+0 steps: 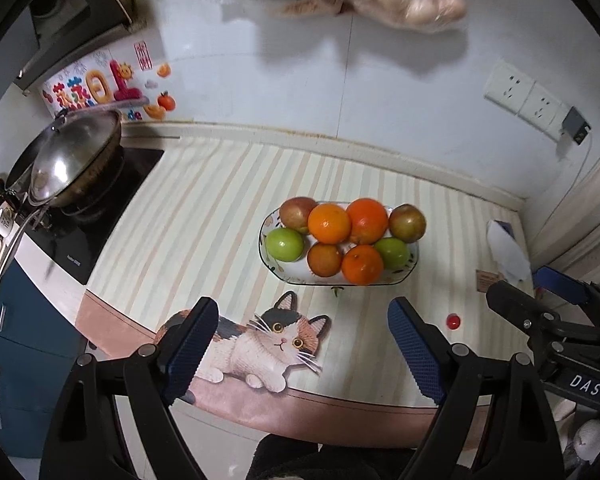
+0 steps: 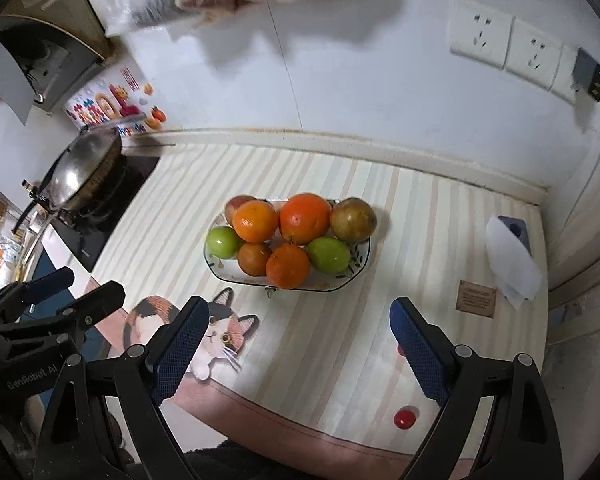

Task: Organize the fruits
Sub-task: 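Lift both open tools away from the plate, then reach the right tool to the red cherry tomato and grasp it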

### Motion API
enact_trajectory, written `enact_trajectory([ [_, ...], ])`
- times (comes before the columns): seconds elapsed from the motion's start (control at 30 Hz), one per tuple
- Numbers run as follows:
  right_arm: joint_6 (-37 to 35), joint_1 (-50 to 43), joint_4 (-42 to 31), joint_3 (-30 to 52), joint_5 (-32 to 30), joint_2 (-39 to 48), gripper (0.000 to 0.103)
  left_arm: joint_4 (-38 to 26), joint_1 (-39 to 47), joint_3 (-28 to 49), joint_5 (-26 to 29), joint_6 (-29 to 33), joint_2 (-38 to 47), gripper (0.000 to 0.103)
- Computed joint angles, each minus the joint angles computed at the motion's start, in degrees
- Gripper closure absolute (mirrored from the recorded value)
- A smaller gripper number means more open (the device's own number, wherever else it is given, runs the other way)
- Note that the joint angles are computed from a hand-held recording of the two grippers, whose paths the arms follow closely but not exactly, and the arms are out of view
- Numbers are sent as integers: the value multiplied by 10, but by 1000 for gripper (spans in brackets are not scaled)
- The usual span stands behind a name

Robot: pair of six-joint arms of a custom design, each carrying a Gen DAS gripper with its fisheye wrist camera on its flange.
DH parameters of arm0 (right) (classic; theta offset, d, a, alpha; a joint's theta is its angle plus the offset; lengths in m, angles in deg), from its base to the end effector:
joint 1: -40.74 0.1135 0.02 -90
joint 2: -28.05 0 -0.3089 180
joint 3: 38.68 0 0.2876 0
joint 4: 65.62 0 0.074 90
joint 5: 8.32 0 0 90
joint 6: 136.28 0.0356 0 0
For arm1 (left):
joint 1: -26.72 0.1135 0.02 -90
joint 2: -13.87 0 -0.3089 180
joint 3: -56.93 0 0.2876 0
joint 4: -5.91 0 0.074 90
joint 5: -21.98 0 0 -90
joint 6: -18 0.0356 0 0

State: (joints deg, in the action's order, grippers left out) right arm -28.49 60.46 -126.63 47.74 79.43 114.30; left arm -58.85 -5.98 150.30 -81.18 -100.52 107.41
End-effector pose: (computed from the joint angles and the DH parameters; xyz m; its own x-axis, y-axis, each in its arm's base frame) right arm 0.3203 0.1163 0.3269 -0.8913 0.0048 -0.4535 -0.0870 0.9795 0.1815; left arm 0.3180 -0.1945 0.3225 -0.8821 0.0138 -0.4708 0.0269 0.9994 -0.0211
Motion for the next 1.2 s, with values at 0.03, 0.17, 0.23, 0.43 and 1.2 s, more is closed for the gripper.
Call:
enact_trajectory([
  [0.03,1,1,-7,2,1,-12,9,-3,-4,1,-3,-3,-6,16],
  [0.17,1,11,-34,20,14,-45,9,-15,-17,6,-20,-9,-29,16],
  [0.23,5,16,-43,29,19,-56,9,-20,-20,8,-23,-12,-40,16],
  [0.43,13,26,-69,50,33,-84,9,-29,-27,13,-34,-17,-60,16],
  [1.2,109,22,-41,-11,58,-114,5,25,-13,-35,-2,44,-49,6],
])
